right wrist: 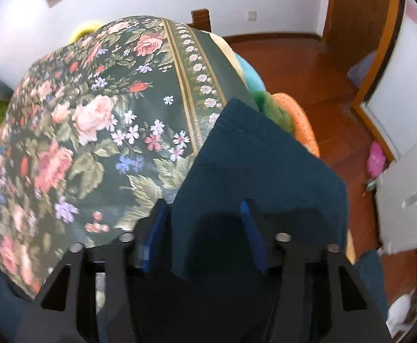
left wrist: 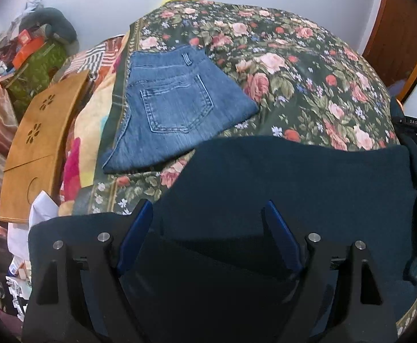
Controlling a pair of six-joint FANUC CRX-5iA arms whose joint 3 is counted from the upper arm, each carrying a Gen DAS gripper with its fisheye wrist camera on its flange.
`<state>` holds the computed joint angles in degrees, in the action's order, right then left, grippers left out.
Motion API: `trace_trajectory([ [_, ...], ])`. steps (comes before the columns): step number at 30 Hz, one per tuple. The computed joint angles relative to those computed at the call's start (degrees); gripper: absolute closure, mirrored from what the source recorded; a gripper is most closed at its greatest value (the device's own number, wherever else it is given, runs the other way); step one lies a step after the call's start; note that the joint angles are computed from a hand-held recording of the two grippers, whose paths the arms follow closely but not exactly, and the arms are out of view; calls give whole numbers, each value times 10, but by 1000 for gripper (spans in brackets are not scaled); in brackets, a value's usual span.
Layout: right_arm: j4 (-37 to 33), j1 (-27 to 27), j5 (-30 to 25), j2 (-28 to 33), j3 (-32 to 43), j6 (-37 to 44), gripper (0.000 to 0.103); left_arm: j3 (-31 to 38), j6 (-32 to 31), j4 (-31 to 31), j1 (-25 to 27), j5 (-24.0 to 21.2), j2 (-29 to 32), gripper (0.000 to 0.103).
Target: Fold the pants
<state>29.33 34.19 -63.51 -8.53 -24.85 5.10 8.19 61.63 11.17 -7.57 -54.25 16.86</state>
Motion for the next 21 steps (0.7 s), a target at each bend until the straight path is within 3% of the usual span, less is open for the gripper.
trace_trajectory([
  [3,-15,2,3,-21,-7,11,91,5,9,-15,-6,-2,-5,22],
  [4,-19,3,3,-30,-10,14,93,8,12,-17,-8,-4,-7,22],
  [10,36,64,-42,-142,-62,-57,95,7,21,-15,-15,-15,-32,22],
  [16,105,175,-174,-240,-82,-112,95,-6,33,-31,-34,-18,-62,22],
  [18,110,227,-228,-277,-100,-139,95,-13,39,-40,-44,-17,-69,22],
  [21,82,241,-238,-305,-126,-167,95,-20,50,-39,-54,-31,-66,22],
])
